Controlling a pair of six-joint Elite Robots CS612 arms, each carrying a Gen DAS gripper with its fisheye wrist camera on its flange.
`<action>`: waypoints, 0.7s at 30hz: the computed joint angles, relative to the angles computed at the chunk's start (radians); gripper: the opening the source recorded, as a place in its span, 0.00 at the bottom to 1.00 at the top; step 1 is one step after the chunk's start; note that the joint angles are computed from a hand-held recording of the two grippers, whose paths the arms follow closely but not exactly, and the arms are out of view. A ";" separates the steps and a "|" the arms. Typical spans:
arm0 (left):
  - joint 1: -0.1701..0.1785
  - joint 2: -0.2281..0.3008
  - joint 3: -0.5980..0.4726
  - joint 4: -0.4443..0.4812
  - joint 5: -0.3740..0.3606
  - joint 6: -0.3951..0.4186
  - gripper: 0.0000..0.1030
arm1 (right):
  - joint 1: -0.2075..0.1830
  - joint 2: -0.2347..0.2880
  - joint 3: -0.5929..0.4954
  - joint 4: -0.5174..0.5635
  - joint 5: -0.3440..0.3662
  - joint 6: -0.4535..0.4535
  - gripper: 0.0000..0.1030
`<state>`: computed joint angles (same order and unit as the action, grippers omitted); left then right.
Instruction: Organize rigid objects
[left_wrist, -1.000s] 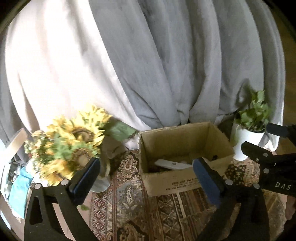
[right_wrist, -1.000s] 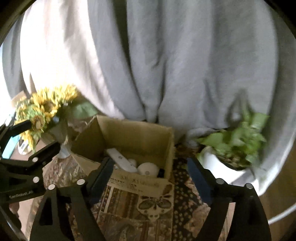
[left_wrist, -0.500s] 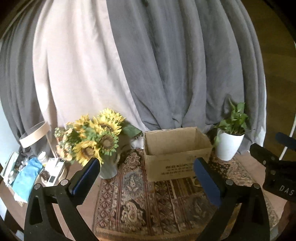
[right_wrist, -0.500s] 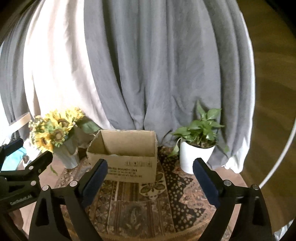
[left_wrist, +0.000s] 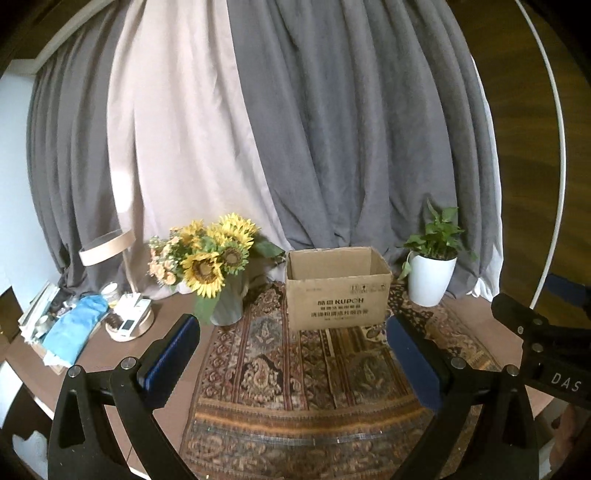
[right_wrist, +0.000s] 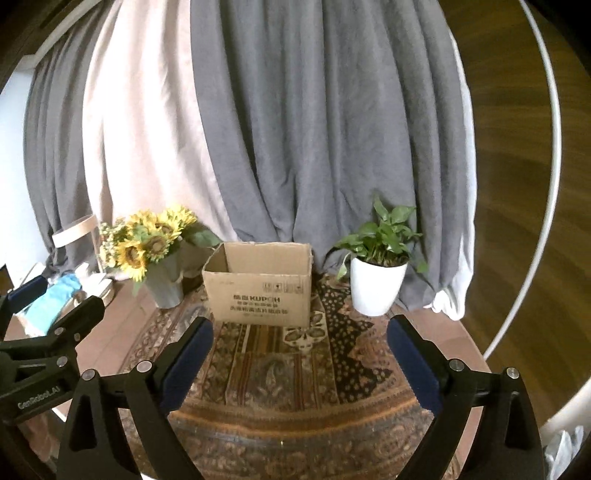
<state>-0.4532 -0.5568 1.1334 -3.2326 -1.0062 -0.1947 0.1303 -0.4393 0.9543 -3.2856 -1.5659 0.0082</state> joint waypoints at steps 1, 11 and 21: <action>-0.003 -0.007 0.015 -0.009 0.005 -0.001 1.00 | -0.001 -0.011 0.024 -0.013 0.001 0.002 0.93; -0.037 -0.087 0.173 -0.118 0.043 -0.010 1.00 | -0.003 -0.107 0.234 -0.158 0.020 -0.004 0.93; -0.047 -0.137 0.280 -0.199 0.033 -0.001 1.00 | 0.010 -0.154 0.340 -0.238 0.005 0.014 0.93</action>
<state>-0.5003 -0.6942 1.4131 -3.4311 -0.9730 -0.1959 0.1403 -0.5931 1.2945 -3.5240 -1.5612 0.0220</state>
